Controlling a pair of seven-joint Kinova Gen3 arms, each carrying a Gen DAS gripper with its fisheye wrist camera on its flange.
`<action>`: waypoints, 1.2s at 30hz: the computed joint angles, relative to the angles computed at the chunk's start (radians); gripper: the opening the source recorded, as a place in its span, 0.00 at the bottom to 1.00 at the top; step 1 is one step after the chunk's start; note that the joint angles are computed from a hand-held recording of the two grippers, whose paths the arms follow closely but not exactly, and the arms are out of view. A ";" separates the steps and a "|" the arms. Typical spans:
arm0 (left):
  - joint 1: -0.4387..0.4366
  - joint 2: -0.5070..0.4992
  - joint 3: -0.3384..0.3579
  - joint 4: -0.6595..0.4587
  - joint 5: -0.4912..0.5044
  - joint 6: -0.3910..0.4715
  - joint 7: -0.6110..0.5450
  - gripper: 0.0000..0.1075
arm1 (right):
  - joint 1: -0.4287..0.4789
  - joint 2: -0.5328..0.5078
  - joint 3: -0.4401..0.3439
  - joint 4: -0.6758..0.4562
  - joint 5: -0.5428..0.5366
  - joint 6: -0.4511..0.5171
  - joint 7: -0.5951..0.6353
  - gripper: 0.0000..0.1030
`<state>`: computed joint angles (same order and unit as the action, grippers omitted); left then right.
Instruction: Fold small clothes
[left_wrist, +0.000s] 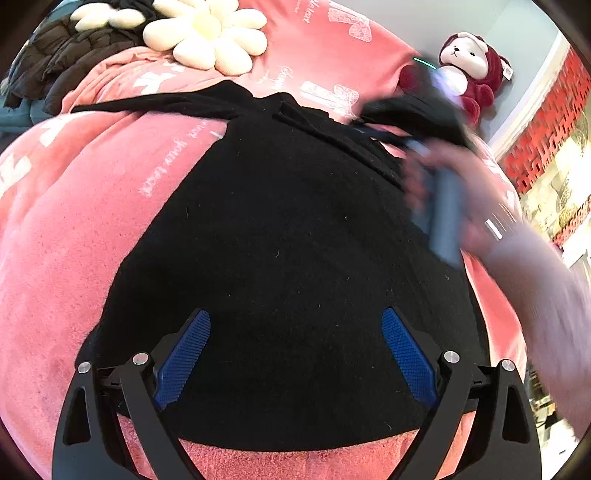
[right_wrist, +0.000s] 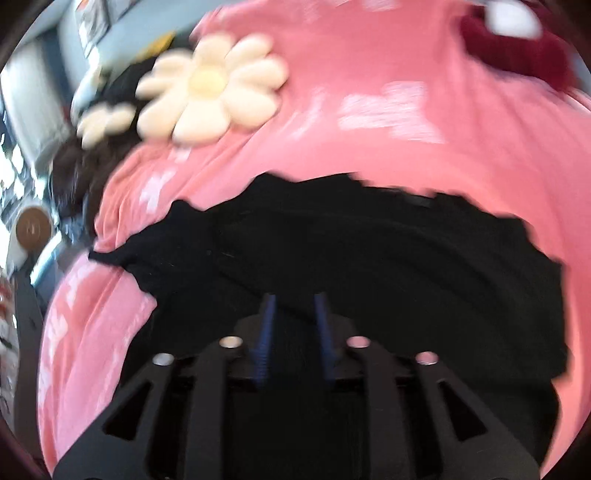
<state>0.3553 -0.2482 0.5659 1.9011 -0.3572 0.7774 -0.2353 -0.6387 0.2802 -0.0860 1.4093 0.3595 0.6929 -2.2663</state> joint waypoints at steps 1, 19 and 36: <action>0.006 -0.006 -0.013 0.005 0.012 -0.008 -0.008 0.86 | -0.014 -0.031 0.038 0.046 0.017 0.016 -0.022 0.25; -0.258 0.218 -0.608 -0.166 0.350 -0.073 -0.486 0.86 | 0.056 -0.367 -0.274 0.416 0.285 0.172 -0.613 0.49; -0.559 0.386 -0.446 -0.318 0.490 -0.132 -0.695 0.02 | -0.216 -0.155 -0.292 0.391 0.588 0.173 -0.966 0.63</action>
